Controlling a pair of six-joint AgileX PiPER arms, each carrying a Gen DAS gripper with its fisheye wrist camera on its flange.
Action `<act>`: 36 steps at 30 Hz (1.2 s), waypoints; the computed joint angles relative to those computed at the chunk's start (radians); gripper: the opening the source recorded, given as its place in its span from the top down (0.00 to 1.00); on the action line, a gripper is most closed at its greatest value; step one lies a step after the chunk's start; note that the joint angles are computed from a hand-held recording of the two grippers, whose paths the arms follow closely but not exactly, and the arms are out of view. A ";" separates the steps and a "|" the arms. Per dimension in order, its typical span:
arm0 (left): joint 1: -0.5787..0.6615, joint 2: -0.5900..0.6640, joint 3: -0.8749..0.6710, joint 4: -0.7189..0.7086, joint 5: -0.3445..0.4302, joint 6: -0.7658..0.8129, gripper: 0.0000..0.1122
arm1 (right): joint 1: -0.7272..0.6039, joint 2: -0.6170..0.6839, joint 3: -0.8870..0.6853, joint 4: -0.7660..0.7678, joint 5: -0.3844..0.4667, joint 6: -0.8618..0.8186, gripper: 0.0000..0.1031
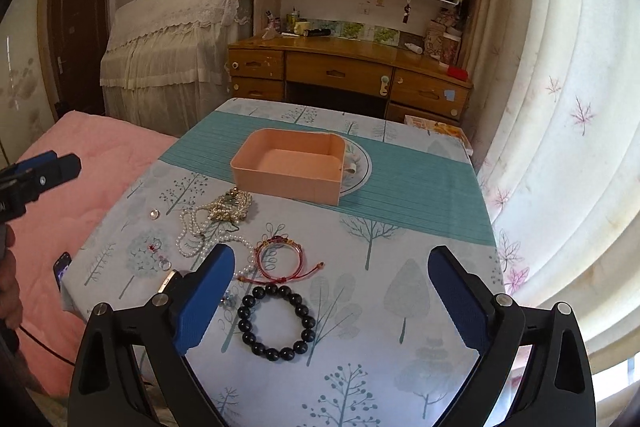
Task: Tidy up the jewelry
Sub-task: 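Move both tools toward the jewelry spread on the cloth, then grasp the black bead bracelet with the right tool while the left tool grasps the pink-band watch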
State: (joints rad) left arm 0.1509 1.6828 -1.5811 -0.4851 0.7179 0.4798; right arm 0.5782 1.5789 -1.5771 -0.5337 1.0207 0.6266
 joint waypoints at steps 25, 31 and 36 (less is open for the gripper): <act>-0.182 0.213 0.102 0.254 0.055 -0.238 0.14 | -0.177 0.321 -0.001 0.445 -0.050 -0.388 0.27; -0.188 0.236 0.084 0.249 0.065 -0.242 0.14 | -0.168 0.374 -0.009 0.440 -0.053 -0.390 0.34; -0.189 0.256 0.061 0.244 0.080 -0.249 0.14 | -0.167 0.380 0.000 0.440 -0.088 -0.402 0.42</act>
